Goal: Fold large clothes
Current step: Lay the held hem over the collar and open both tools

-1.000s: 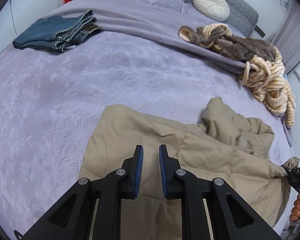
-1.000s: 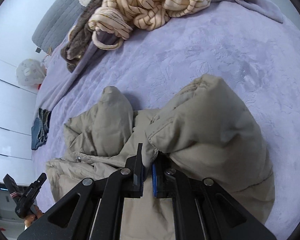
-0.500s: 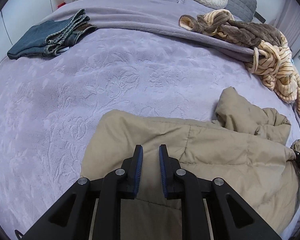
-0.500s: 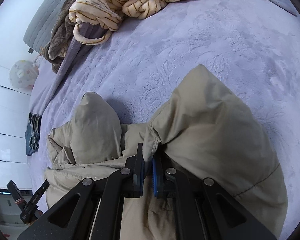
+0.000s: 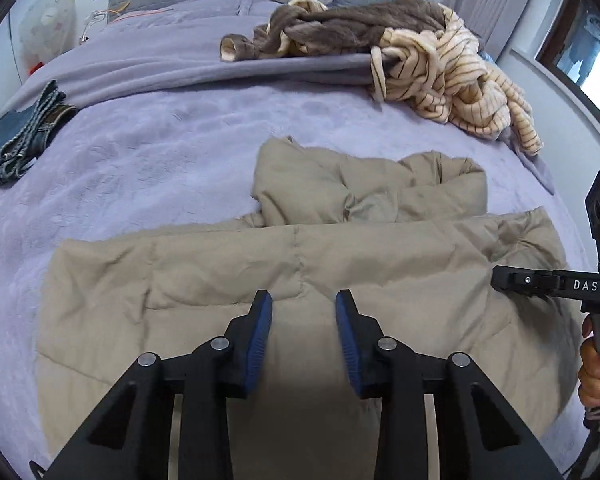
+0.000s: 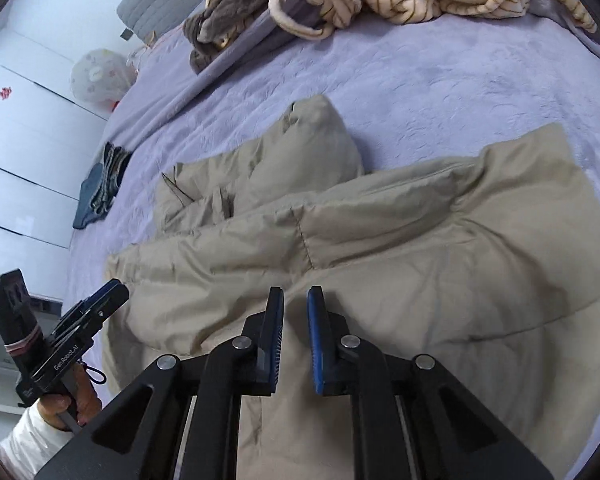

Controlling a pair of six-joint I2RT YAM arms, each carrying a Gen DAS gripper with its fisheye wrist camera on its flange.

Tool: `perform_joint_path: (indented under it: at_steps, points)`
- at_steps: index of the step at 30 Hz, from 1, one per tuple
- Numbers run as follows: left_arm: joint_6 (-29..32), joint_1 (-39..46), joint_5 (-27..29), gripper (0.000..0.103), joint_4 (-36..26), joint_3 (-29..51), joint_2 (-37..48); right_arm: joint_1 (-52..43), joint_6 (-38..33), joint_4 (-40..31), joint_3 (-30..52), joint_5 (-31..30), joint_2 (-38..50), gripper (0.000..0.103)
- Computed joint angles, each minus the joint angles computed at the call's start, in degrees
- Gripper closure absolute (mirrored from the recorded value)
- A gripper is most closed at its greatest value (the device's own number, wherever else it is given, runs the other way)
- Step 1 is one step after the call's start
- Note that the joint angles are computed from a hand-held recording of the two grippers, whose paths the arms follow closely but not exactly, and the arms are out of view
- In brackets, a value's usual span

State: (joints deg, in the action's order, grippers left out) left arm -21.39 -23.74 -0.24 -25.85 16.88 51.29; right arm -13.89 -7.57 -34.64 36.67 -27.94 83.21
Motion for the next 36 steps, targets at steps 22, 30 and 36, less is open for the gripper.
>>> perform_joint_path:
  at_steps: [22,30,36]
  points:
    - [21.7,37.9,2.0,0.066,30.8,-3.4,28.5,-21.0,-6.8,10.1,10.4,6.0,20.3,0.103]
    - [18.9,35.6,-0.6,0.066,27.6,-1.7,28.5,-17.2,-4.4,13.5,9.7,10.4,20.0,0.103]
    - [22.9,38.5,-0.1,0.064,6.4,-0.2,10.1,-19.5,-6.5,4.8,8.9,9.0,10.7,0.093]
